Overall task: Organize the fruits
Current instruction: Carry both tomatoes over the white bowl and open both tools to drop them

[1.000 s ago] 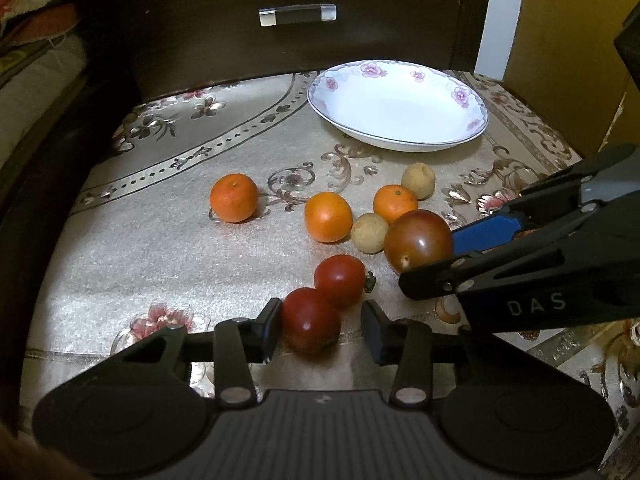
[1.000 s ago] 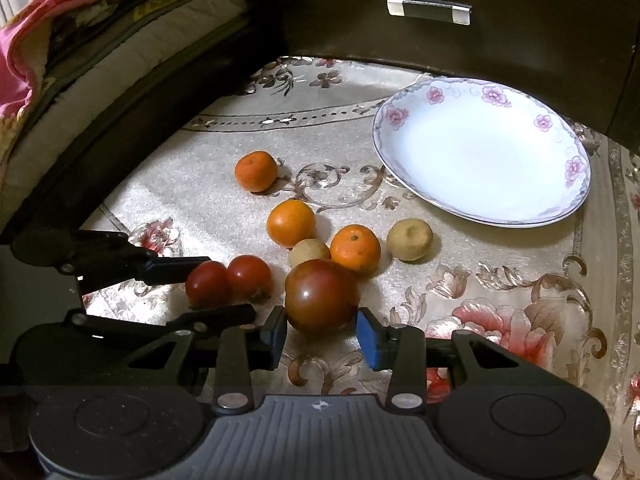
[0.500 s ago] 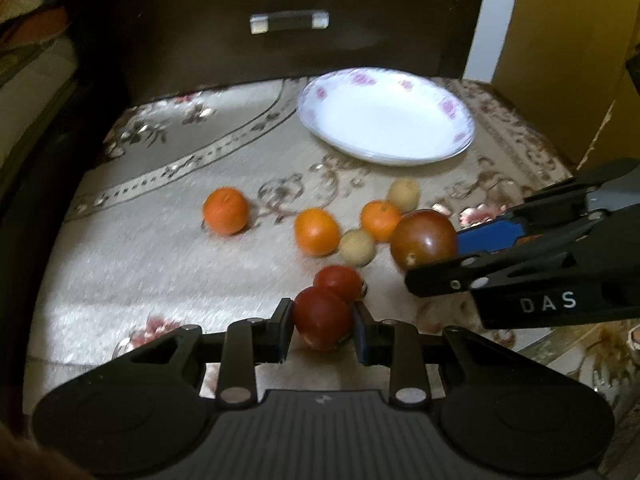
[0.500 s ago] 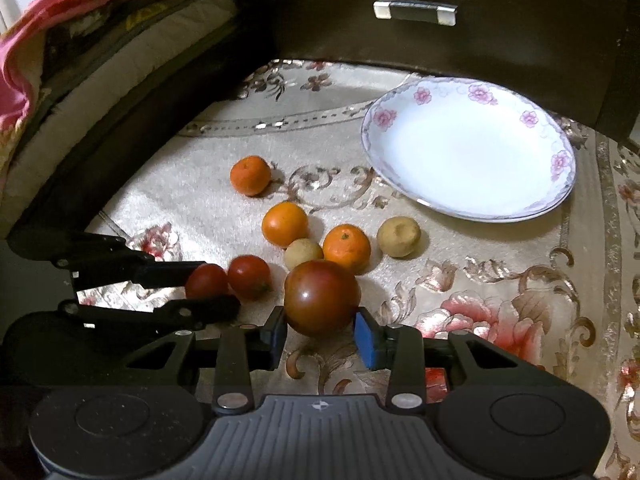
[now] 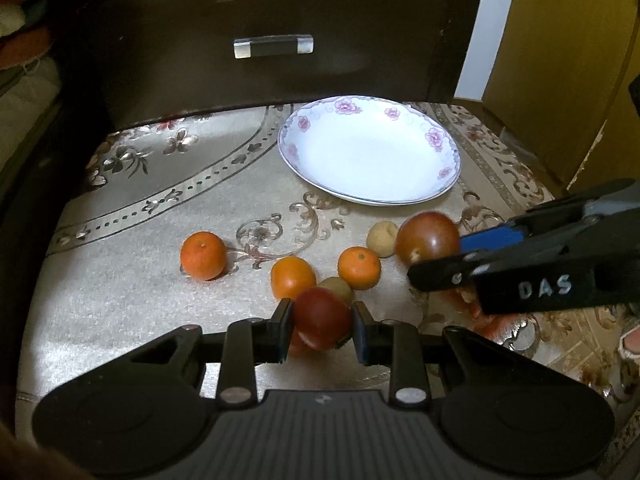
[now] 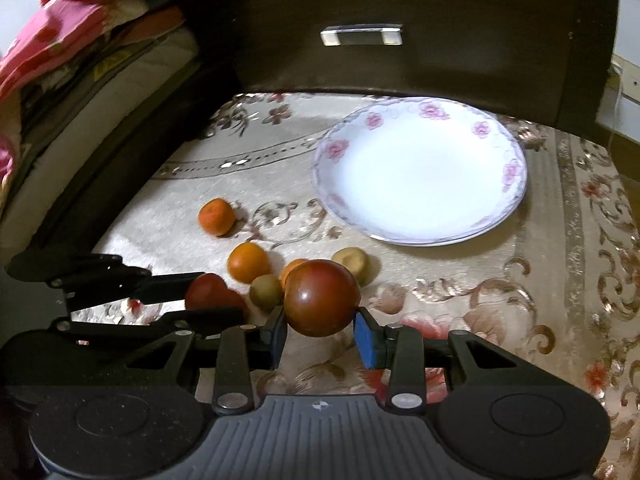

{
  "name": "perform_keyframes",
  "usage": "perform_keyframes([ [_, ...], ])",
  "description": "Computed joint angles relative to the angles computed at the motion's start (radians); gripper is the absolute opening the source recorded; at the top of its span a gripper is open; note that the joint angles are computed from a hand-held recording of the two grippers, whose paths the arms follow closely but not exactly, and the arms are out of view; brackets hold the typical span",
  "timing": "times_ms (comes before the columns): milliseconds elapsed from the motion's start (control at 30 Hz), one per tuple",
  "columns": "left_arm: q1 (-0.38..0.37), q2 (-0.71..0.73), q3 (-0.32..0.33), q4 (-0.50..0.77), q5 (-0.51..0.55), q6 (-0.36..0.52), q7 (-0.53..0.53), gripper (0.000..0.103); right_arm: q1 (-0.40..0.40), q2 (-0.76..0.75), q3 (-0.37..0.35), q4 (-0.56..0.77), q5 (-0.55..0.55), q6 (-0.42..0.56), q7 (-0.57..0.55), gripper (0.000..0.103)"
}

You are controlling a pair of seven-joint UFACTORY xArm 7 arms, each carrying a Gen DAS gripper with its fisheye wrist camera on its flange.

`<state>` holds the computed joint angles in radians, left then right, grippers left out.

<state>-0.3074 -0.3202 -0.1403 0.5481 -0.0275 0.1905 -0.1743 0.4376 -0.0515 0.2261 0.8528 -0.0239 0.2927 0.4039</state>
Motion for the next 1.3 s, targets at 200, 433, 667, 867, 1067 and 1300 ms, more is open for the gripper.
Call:
perform_keyframes([
  [200,-0.025,0.015,0.021,0.019,-0.034,-0.016,0.021,0.036,-0.015,-0.006,-0.006,0.003,-0.025,-0.008,0.032,0.033],
  [433,-0.027,0.105,0.020,0.116,-0.050,-0.042,0.045,0.036,-0.039,0.012,-0.016,0.030,-0.078,-0.017,0.078,0.033],
  [667,-0.002,0.223,0.004,0.237,-0.024,-0.063,0.051,0.036,-0.064,0.055,-0.035,0.079,-0.163,-0.019,0.125,0.033],
  [867,0.000,0.290,-0.001,0.279,-0.041,-0.078,0.074,0.036,-0.064,0.099,-0.058,0.113,-0.231,-0.008,0.148,0.034],
  [1067,0.004,0.329,-0.009,0.304,-0.061,-0.086,0.094,0.036,-0.063,0.128,-0.074,0.135,-0.260,-0.004,0.152,0.034],
  [1300,0.008,0.340,-0.012,0.306,-0.066,-0.102,0.098,0.037,-0.061,0.144,-0.087,0.147,-0.291,-0.004,0.163,0.036],
])
